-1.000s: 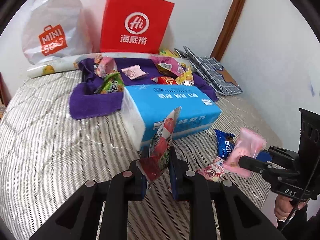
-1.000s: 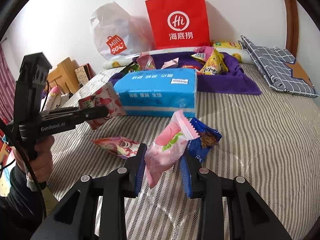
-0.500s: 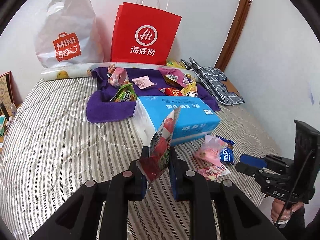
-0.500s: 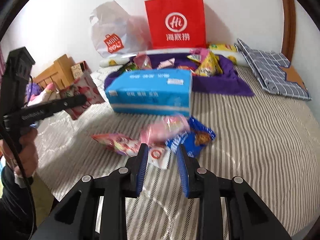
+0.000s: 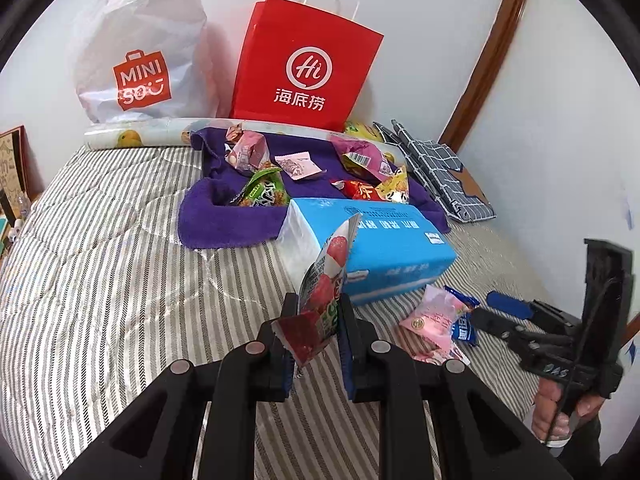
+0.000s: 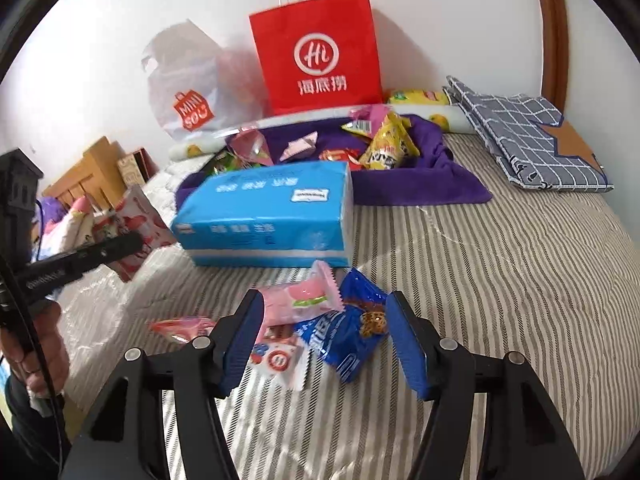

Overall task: Organize snacks
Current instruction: 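Close the right tool on the blue snack packet and peach packet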

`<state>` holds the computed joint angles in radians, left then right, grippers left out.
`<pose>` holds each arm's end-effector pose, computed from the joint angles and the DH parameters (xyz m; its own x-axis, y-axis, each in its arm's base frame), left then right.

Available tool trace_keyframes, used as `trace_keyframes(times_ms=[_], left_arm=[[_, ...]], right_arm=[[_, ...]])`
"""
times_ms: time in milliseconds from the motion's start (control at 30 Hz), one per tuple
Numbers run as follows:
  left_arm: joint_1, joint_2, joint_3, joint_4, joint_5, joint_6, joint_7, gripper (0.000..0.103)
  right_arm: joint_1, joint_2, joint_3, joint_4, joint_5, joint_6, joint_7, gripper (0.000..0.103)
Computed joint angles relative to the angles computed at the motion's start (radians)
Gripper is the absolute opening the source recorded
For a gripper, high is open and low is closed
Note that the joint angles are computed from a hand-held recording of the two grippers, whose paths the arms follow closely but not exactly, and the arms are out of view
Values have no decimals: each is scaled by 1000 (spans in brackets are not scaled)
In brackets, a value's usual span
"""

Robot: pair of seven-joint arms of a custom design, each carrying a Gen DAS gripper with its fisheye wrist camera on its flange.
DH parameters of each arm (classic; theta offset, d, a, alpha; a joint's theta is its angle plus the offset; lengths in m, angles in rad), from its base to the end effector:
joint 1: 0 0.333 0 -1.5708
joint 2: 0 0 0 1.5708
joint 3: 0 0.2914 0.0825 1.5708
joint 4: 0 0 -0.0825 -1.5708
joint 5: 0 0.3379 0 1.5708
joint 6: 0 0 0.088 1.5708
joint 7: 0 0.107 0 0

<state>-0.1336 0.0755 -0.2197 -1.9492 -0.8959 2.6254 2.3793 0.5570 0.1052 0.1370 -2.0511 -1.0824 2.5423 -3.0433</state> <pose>0.5450 -0.1780 0.4975 -0.5584 -0.7724 0.3025 -0.6829 0.2210 -0.6963 0.4231 0.3639 0.4254 -0.1270 -0.9875 -0.0938 -0.6722 0.1552 -0.7240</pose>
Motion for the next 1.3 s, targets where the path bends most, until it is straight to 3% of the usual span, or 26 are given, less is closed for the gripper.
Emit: trace_keyframes(times_ms=[67, 167, 267, 467, 567, 633, 833, 1100, 1233, 1300], left_arm=[[2, 4, 0, 7, -3, -8, 5, 18], [4, 10, -1, 14, -4, -10, 12, 18], [6, 21, -3, 27, 0, -13, 11, 18], [14, 33, -10, 44, -16, -23, 24, 18], [18, 24, -13, 33, -50, -25, 60, 18], [17, 14, -14, 19, -79, -20, 91, 18], [2, -11, -7, -6, -117, -14, 131, 17], [-10, -27, 6, -24, -107, -14, 114, 18], [-8, -25, 11, -16, -109, -18, 114, 18], [-5, -21, 12, -9, -110, -19, 115, 18]], right_arm=[[2, 20, 2, 14, 44, -37, -36, 63], [-6, 48, -7, 11, 125, -19, -90, 62], [10, 46, -15, 20, 92, -35, -89, 62], [12, 87, -30, 67, 148, -36, -165, 66], [27, 91, -34, 76, 144, -65, -197, 58], [26, 76, -37, 55, 139, -44, -193, 43], [11, 17, -28, -2, 119, -31, -135, 32], [-7, -14, -9, -25, 108, -7, -97, 36], [-8, -9, -3, 5, 44, 1, -85, 56], [-5, 7, -1, 30, 32, -6, -99, 57]])
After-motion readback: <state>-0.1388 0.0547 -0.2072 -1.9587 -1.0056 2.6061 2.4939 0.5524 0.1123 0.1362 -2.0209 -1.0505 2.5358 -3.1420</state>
